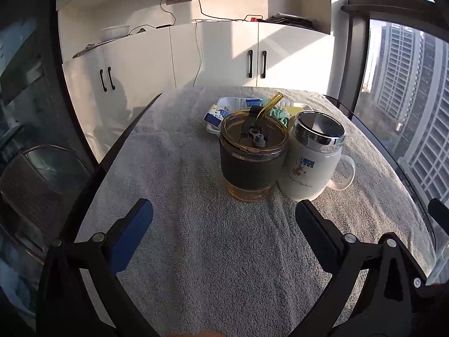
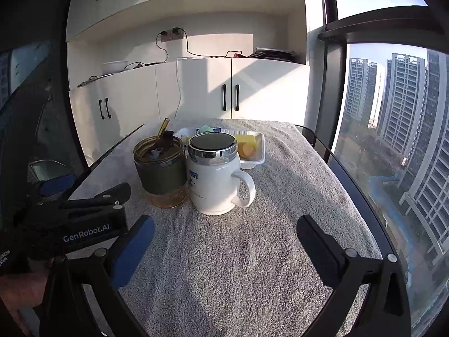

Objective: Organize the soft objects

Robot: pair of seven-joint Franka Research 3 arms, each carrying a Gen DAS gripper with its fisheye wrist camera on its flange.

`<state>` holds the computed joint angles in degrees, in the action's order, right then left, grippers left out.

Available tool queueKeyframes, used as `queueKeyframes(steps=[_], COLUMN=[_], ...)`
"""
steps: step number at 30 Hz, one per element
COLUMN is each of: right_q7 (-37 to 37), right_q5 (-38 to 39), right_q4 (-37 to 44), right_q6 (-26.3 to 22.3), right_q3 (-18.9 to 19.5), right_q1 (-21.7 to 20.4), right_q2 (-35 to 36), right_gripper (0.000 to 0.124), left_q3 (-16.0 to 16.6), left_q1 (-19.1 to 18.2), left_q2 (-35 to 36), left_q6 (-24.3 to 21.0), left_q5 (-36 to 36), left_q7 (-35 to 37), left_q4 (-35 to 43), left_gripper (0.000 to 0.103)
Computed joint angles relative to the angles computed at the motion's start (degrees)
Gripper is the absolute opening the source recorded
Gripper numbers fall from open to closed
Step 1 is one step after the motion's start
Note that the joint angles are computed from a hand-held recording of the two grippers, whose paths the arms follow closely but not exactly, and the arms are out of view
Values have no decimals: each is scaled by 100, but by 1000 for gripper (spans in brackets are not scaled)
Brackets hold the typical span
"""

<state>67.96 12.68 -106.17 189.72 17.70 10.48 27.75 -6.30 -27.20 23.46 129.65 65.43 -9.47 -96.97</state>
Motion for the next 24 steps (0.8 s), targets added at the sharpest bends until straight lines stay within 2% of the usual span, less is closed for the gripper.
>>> queueKeyframes(steps=[6,8,11,13,20,24], right_q7=[97,91,121,134,255,307], right_q5=[157,190,237,265,320,304], right_q4=[227,290,361,376,522,595], right_q6=[-212,-228,-258,-276,-399,-465], right_q3=[-490,-500,-783,-842,-1315,-1404], right_q1=[444,454,686,725,1079,1147], right_q2=[127,168,186,184,263,301], right_gripper=[103,103,103,103,103,103], left_q3=[-6,-5,1,6,0,-30], left_q1=[-22,-27,-40,-45,77,124], left_q2=[-16,-16,-28,-27,-161,-220], left_q6=[-97,-126,-174,-226,-4,83], left_q5=[12,29,82,120,217,285], left_q7=[-109,-133,-187,-238,-464,-461], left_q4=[-47,-50,-70,-75,-307,-373], left_gripper=[103,103,103,103,103,103])
